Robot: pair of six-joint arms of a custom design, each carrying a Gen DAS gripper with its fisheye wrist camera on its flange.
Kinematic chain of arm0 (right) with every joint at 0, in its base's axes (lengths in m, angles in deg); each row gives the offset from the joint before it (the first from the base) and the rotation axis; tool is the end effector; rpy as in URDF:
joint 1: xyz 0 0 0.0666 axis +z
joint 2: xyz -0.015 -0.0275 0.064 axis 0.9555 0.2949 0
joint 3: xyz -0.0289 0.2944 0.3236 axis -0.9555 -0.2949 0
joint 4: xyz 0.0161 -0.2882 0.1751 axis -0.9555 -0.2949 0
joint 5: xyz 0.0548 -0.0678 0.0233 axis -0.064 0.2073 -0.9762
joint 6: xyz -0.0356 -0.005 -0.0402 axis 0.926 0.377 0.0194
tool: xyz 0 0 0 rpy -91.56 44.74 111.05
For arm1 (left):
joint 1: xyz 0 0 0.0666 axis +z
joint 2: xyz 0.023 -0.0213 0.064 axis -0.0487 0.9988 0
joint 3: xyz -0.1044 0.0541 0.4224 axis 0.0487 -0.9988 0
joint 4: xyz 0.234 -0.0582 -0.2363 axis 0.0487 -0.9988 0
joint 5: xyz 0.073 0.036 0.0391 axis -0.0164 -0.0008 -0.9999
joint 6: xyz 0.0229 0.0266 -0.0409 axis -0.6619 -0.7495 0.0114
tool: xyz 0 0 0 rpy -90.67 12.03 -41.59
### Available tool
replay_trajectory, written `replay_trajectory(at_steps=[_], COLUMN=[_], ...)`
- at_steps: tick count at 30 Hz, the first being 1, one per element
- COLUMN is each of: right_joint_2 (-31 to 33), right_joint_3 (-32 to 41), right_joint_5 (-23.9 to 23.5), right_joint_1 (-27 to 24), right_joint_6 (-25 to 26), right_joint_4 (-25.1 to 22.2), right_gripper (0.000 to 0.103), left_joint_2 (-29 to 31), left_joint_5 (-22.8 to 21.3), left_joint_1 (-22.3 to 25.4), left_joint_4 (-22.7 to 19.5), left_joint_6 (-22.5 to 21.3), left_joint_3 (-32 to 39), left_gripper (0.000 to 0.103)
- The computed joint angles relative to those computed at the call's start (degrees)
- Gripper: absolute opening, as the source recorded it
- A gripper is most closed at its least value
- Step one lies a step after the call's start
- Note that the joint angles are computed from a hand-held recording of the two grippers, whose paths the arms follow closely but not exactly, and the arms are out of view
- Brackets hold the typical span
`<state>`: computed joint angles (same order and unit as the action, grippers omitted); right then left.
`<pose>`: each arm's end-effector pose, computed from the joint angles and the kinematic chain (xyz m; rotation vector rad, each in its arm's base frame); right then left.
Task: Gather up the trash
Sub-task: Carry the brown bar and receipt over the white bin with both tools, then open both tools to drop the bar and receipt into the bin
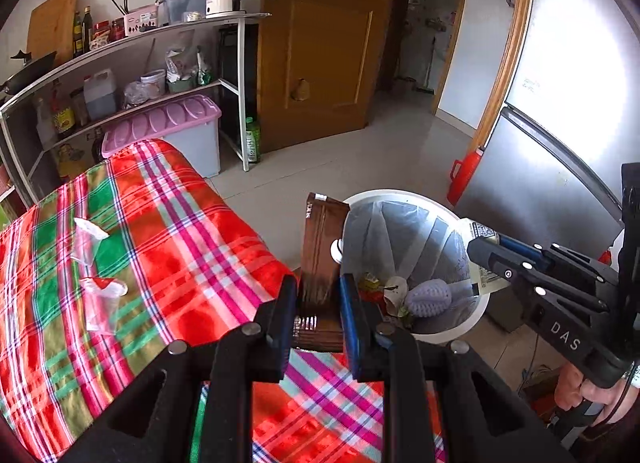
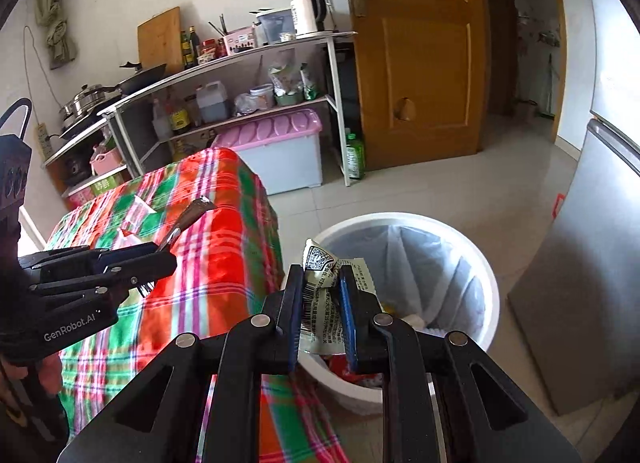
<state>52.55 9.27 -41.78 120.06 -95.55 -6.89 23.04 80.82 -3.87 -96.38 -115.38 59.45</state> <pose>0.3390 0.3296 0.4040 0.5226 2.2169 -0.0627 0.4693 -0.0297 0.4158 0.9755 2.2336 -0.5375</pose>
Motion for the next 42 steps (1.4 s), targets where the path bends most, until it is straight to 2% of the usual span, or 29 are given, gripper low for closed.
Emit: replay_trajectory(at_steps=[7,15,18,20,22,23,24,26,28,35,42], right_joint_2=[-2.3,-2.8,-3.5,-3.2,-2.7,-2.9,-3.1,-3.2,-3.1,-3.4,-2.8], right_joint_3=[-5.1,-10.0,-12.7,-13.1,-13.1,-13.4,-13.8,-14.2,-14.0,-13.3,-10.3], right_joint_5=[-1.8,-4.8,-7.3,-7.4,-7.3,-7.7,-8.0,-7.5,-7.1,-6.1,-3.8], right_joint_1=[-2.2,-4.9,-6.6,-7.0,-7.4,-7.6,-7.7,-7.7,-7.6,-6.9,-4.8], right_joint_6=[-3.8,-5.6,-4.4,-4.2,-5.1,-5.2,-5.2,-6.2,-7.2,-8.9,-9.8], right_joint_4=[-1.5,-0.2,3.9,3.8,2.8,3.4,4.2,4.2,3.3,2.3,-0.9], right_gripper=[0.017,0.018,0.019,0.022,0.025,0.025,0.026,0.035,0.051,0.051,0.051], left_joint_2=[0.6,2.0,2.4,2.9,3.2,3.2,3.3,3.4,3.2,2.3,1.1], left_joint_5=[-2.5,-7.2,-8.5,-8.6,-8.9,-9.1,-8.9,-8.0,-8.5,-7.5,-5.0], left_joint_1=[-5.0,-9.6,-10.6,-11.0,-11.1,-11.1,-11.0,-10.5,-10.4,-9.1,-6.0], left_joint_4=[1.0,3.6,4.5,3.7,3.5,3.8,3.7,3.4,4.0,3.7,3.1], left_joint_6=[1.6,4.0,3.8,4.1,4.8,5.3,5.6,5.7,5.8,5.4,5.2], left_joint_3=[-1.3,-3.7,-4.1,-3.7,-3.6,-3.8,-3.7,-3.4,-3.6,-3.8,-3.2], left_gripper=[0.023,0.023,0.024,0.024,0.034,0.054,0.065,0.065,0.065,0.065,0.066])
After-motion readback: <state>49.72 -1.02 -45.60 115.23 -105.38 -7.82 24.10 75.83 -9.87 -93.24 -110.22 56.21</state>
